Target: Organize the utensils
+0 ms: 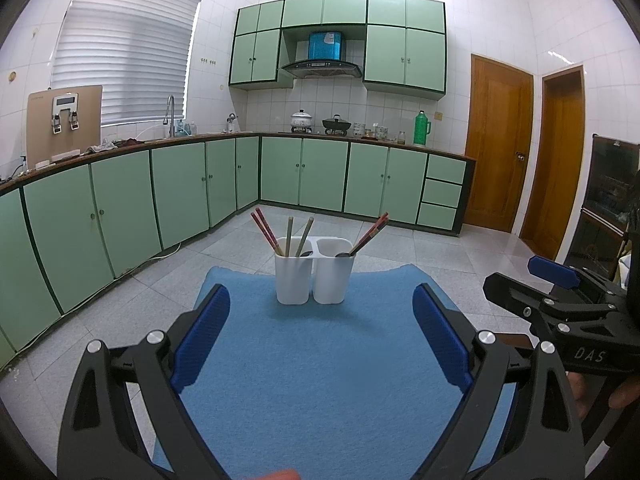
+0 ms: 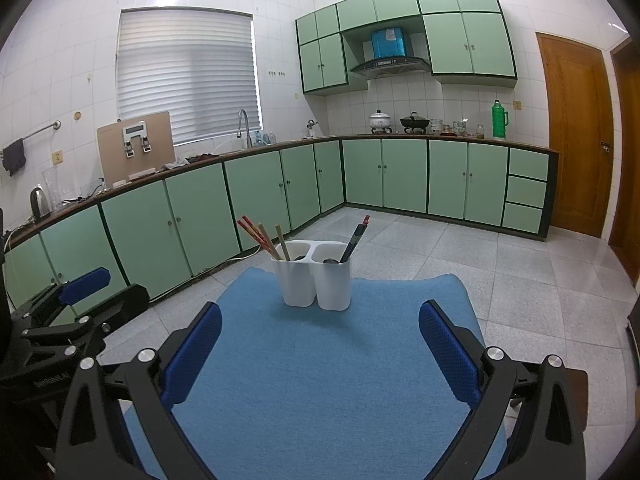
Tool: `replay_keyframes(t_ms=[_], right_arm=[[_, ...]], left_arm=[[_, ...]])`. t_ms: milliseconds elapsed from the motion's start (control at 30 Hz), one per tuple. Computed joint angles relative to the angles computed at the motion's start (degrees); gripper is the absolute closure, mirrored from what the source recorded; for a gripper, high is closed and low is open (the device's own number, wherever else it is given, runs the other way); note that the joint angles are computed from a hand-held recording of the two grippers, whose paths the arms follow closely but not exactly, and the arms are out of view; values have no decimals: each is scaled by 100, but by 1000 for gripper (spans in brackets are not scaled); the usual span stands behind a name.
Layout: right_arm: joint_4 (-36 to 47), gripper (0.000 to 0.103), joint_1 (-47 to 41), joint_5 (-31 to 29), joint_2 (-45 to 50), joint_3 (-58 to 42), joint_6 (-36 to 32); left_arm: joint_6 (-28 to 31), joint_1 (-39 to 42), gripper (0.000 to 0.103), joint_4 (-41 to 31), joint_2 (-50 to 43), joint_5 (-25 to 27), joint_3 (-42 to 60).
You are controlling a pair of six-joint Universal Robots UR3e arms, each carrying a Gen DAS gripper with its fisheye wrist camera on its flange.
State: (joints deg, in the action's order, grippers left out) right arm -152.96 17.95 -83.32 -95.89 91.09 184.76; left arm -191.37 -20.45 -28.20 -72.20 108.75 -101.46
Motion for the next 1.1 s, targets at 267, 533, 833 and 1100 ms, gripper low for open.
replay_keyframes(t_ms=[267, 533, 833, 1100], right_arm=[[-118, 6, 26, -31, 23, 113, -17], [-104, 6, 25, -30, 17, 115, -13], [-185, 6, -29, 16, -39, 268, -55], [-172, 6, -17, 1, -29, 250, -47]], left_arm=[[5, 8, 13, -9, 2, 7, -2], [-7, 2, 13, 6, 13, 21, -25], [-59, -7, 13, -54, -10, 57, 11], [-78, 14, 13, -97, -32, 32, 53]])
